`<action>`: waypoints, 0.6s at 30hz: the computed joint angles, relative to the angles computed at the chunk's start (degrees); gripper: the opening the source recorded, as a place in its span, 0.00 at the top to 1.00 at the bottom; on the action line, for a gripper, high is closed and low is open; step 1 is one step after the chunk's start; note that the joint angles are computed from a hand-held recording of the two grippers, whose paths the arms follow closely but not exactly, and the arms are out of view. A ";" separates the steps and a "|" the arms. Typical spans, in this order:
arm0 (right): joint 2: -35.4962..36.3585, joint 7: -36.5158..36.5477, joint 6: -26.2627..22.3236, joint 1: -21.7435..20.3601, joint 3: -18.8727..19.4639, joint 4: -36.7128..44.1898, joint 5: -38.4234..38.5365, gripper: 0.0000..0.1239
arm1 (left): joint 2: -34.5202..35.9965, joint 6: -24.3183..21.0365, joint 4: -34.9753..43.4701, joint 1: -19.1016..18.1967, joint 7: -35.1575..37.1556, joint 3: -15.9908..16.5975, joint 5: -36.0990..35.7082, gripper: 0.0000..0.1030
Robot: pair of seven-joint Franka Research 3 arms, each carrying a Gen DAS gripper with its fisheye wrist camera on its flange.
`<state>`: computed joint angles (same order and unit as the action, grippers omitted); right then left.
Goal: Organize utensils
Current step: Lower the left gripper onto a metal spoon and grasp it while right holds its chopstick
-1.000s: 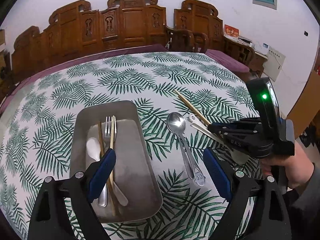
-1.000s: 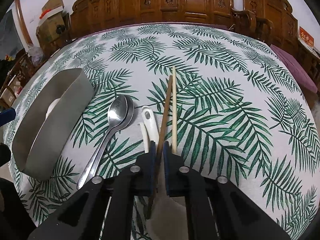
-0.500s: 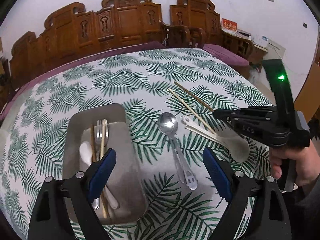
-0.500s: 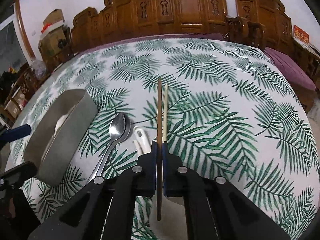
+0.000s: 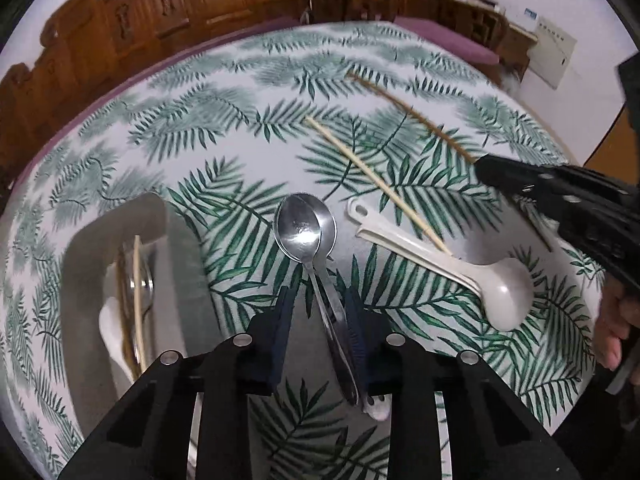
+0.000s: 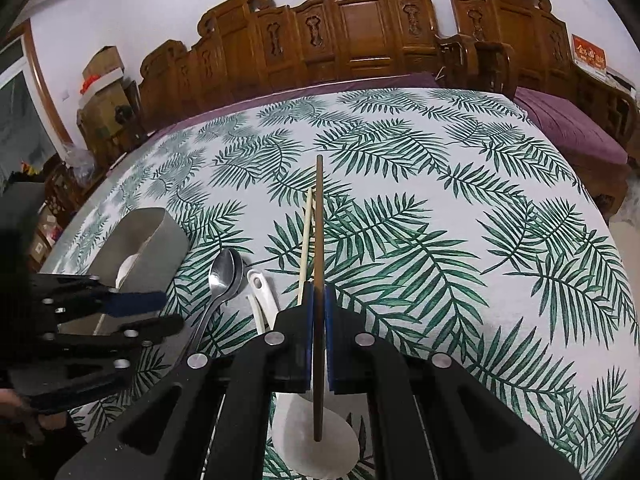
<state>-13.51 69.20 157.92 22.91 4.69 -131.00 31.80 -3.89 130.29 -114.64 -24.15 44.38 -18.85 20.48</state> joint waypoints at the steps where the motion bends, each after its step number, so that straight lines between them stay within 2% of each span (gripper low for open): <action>1: -0.08 -0.53 -0.05 0.25 -0.27 0.00 0.67 0.95 | 0.50 -0.58 0.47 -0.01 0.37 0.03 -0.31 0.76; 5: -0.28 -1.41 -0.24 0.54 -0.49 -0.03 1.71 0.95 | 3.10 -4.01 3.17 -0.05 0.83 0.20 -0.57 0.82; 13: -0.63 -2.36 -0.49 0.61 -0.59 -0.13 2.97 0.95 | 4.94 -5.69 5.32 -0.04 0.27 0.70 -0.15 0.82; 15: -0.60 -2.47 -0.40 0.62 -0.59 -0.12 3.16 0.95 | 5.14 -6.16 5.52 0.13 0.84 0.88 -1.61 0.90; 18: -0.55 -2.36 -0.40 0.54 -0.50 -0.09 3.06 0.95 | 4.78 -5.47 5.05 0.30 0.75 0.99 -2.71 0.91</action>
<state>-14.06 66.83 157.52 23.45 4.19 -131.09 34.86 0.89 124.83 -109.59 -23.85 45.13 -17.86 17.77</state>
